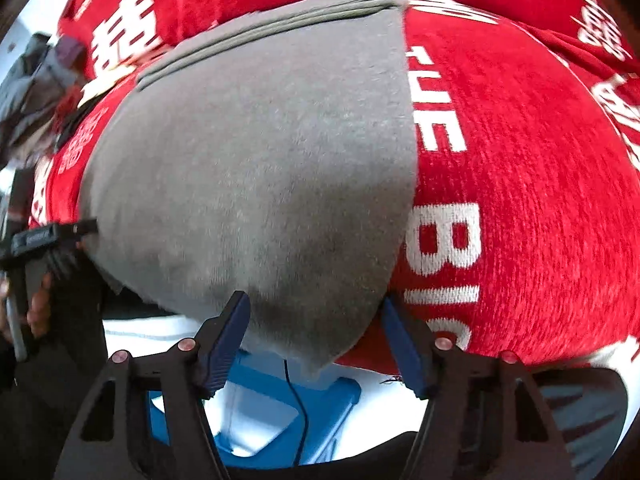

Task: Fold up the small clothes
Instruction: 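Carry the held hem over the collar with both grippers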

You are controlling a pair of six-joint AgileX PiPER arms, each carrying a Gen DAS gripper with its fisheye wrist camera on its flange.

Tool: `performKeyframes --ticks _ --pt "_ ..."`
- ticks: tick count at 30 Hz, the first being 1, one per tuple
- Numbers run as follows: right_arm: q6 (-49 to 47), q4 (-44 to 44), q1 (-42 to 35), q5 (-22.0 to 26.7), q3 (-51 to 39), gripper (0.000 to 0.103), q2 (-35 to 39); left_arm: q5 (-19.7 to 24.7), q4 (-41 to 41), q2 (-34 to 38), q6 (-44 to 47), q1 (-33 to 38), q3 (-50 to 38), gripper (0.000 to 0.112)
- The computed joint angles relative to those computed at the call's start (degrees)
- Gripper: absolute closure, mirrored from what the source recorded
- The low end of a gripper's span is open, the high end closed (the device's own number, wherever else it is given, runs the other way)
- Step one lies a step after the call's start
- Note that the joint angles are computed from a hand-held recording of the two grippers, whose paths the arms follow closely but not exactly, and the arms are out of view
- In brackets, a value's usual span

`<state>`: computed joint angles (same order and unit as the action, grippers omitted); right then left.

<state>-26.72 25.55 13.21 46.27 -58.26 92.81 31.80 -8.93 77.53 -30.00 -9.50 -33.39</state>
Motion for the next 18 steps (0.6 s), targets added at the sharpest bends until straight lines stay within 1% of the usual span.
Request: performKeyframes --ticks 1,2,3,4,6,8,9,10,11,13,14,15,16,17,18 --pt "-0.7 1.3 -0.5 0.8 -0.3 0.037 -0.2 -0.8 -1.2 -0.9 1.0 0.5 1.3 0.021" --pt "-2.7 3.3 -1.4 2.0 -0.5 0.048 -0.2 -0.4 -1.9 -2.1 1.7 0.9 1.7 0.025" --pt "-3.7 4.0 -1.7 2.8 -0.7 0.05 -0.1 0.0 -2.4 -3.8 2.6 1.7 2.7 0.028" --pt "-2.7 2.9 -0.9 2.5 -0.6 0.051 -0.2 0.0 -3.9 -4.5 4.3 2.5 3.3 0.029" --pt "-1.1 1.4 -0.3 3.1 -1.1 0.051 0.9 1.3 -7.6 -6.4 9.3 5.8 4.7 0.03" --pt "-1.7 3.0 -1.3 4.0 -1.1 0.05 1.2 1.8 -13.2 -6.3 15.7 9.2 5.7 0.029" --pt "-2.5 4.6 -2.1 4.6 -1.1 0.048 1.7 2.2 -14.6 -6.2 17.3 10.3 5.8 0.028" --pt "-2.6 5.6 -2.5 4.9 -1.2 0.047 2.2 2.1 -14.6 -6.2 17.4 10.4 5.9 0.028" --pt "-3.0 6.5 -3.0 5.1 -1.1 0.045 2.5 2.4 -13.3 -6.8 15.1 9.1 5.8 0.028" --pt "-3.3 7.3 -3.2 4.5 -0.4 0.045 2.3 3.0 -10.0 -7.7 9.8 6.4 5.1 0.03" --pt "-2.7 7.0 -2.4 3.8 -0.2 0.051 2.0 2.9 -9.2 -7.8 8.6 5.7 4.9 0.035" --pt "-3.4 7.4 -2.4 3.5 0.3 0.061 1.5 3.1 -9.1 -7.6 8.3 5.5 4.3 0.039" --pt "-5.1 8.9 -3.2 4.3 0.3 0.092 1.7 4.0 -9.4 -8.6 8.9 5.9 4.4 0.05" --pt "-6.7 10.9 -4.1 5.7 0.0 0.091 2.3 4.6 -10.0 -8.0 9.8 6.4 3.4 0.068" --pt "-7.3 11.6 -4.4 5.8 0.2 0.092 1.9 6.1 -12.0 -8.4 12.4 7.6 2.7 0.082"
